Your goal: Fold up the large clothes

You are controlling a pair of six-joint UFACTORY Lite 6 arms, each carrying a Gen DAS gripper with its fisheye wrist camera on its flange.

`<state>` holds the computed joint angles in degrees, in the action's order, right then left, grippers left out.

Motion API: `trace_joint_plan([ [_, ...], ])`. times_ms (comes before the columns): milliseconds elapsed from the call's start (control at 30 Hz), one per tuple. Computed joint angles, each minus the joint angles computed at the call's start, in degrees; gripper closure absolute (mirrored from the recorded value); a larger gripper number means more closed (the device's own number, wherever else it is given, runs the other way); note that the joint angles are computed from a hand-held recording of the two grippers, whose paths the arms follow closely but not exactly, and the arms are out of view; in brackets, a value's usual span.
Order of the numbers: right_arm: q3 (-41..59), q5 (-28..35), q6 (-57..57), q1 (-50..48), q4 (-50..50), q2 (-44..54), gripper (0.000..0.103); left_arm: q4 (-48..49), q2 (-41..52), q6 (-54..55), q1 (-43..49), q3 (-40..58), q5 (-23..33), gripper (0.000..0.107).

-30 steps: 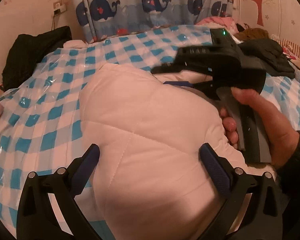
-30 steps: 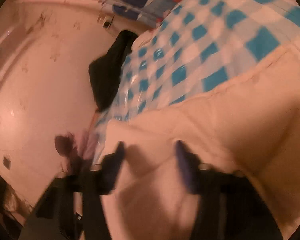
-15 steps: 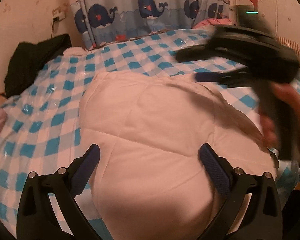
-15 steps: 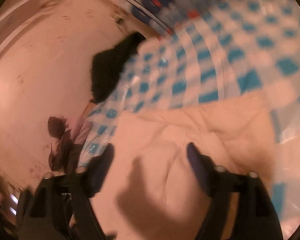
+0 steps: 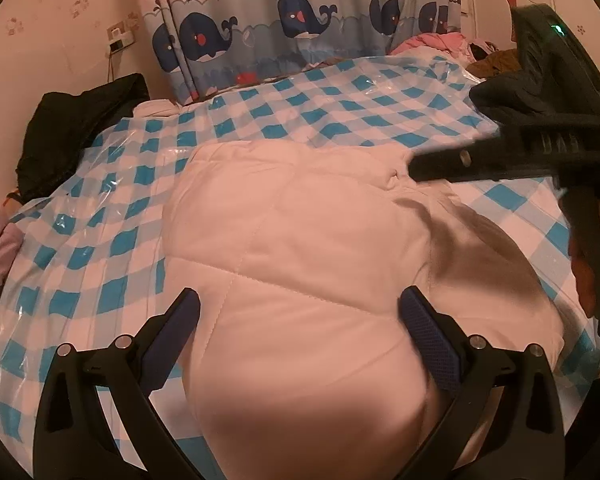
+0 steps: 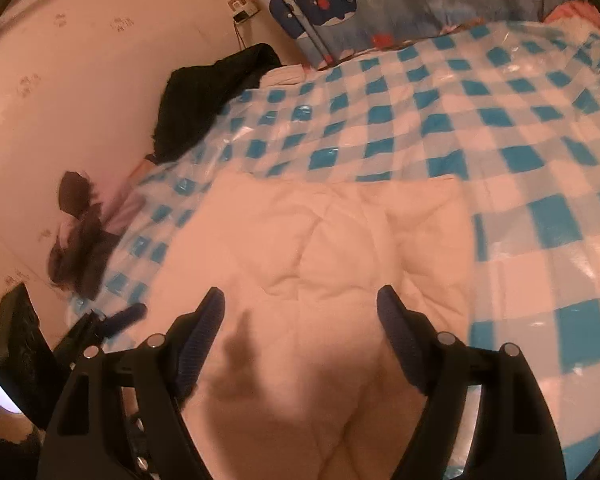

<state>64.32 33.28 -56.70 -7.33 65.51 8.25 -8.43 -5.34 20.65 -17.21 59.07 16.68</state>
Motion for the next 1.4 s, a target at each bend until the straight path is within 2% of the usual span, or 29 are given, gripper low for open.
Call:
trace_joint_plan([
  [67, 1.36, 0.54, 3.21, 0.58, -4.25, 3.49, 0.024, -3.14, 0.22, 4.11, 0.64, 0.28, 0.28, 0.011],
  [100, 0.71, 2.43, 2.47, -0.84, -2.78, 3.08, 0.024, -5.80, 0.28, 7.15, 1.26, 0.35, 0.68, 0.011],
  [167, -2.39, 2.01, -1.96, -3.19, 2.37, 0.09, 0.024, -10.38, 0.15, 12.20, 2.17, -0.43, -0.20, 0.011],
  [233, -3.77, 2.78, -3.36, -6.78, 6.08, -1.88, 0.020, -9.46, -0.06, 11.15, 1.88, -0.66, -0.19, 0.011],
  [400, 1.00, 5.88, 4.83, -9.99, 1.84, 3.78, 0.016, -9.55, -0.11, 11.18, 1.94, -0.62, -0.06, 0.011],
  [467, 3.71, 9.52, 7.21, -10.14, 1.61, 7.93, 0.016, -9.78, -0.07, 11.24, 1.88, -0.57, -0.06, 0.011],
  [500, 4.69, 13.95, 6.42, -10.60, 4.40, 10.93, 0.015, -10.79, -0.18, 12.41, 1.99, -0.87, -0.33, 0.011],
  [567, 5.30, 18.90, 5.76, -11.02, 8.28, 13.87, 0.007, -10.09, -0.06, 11.72, 1.98, -0.63, -0.11, 0.011],
  [633, 5.45, 19.25, 5.46, -10.29, 8.97, 13.55, 0.006, -10.78, -0.14, 12.41, 2.03, -0.90, -0.38, 0.011],
  [733, 7.62, 17.46, 8.65, -8.91, 3.96, 12.75, 0.006, -10.75, -0.27, 12.53, 2.00, -1.05, -0.50, 0.011],
  [867, 9.25, 10.33, 14.47, -2.55, -7.68, 11.56, 0.006, -9.65, -0.15, 11.26, 1.95, -0.72, -0.20, 0.011],
  [933, 9.29, 8.78, 14.58, -1.38, -8.16, 12.44, 0.005, -9.55, -0.31, 12.06, 2.09, -0.96, -0.32, 0.011],
  [967, 9.04, 9.57, 13.50, -1.76, -7.03, 12.84, 0.005, -12.21, -0.96, 15.62, 2.90, -0.72, 0.94, 0.011],
  [1033, 9.42, 11.59, 12.23, -2.98, -5.93, 13.69, 0.005, -23.13, -3.24, 27.42, 7.62, 0.76, 7.64, 0.011],
  [1100, 8.80, 12.04, 11.23, -3.31, -5.38, 13.32, 0.005, -32.92, -1.86, 33.66, 17.92, 4.26, 14.46, 0.011],
  [1200, 8.54, 12.84, 10.60, -3.82, -3.90, 13.60, 0.005, -36.84, 14.41, 28.82, 28.59, 17.81, 27.85, 0.011],
  [1300, 8.50, 13.14, 8.36, -4.23, -0.67, 14.48, 0.005, -42.03, 29.87, 28.00, 30.52, 28.57, 39.60, 0.011],
  [1333, 8.00, 13.72, 6.37, -4.38, 1.43, 14.46, 0.005, -44.64, 31.30, 29.77, 29.15, 29.19, 41.86, 0.011],
  [1367, 7.55, 14.50, 4.01, -4.31, 3.89, 14.53, 0.005, -45.00, 30.33, 31.49, 28.58, 28.28, 41.72, 0.011],
  [1400, 6.95, 14.15, 2.24, -3.79, 5.85, 14.20, 0.005, -43.96, 27.88, 31.47, 27.08, 26.40, 39.24, 0.011],
])
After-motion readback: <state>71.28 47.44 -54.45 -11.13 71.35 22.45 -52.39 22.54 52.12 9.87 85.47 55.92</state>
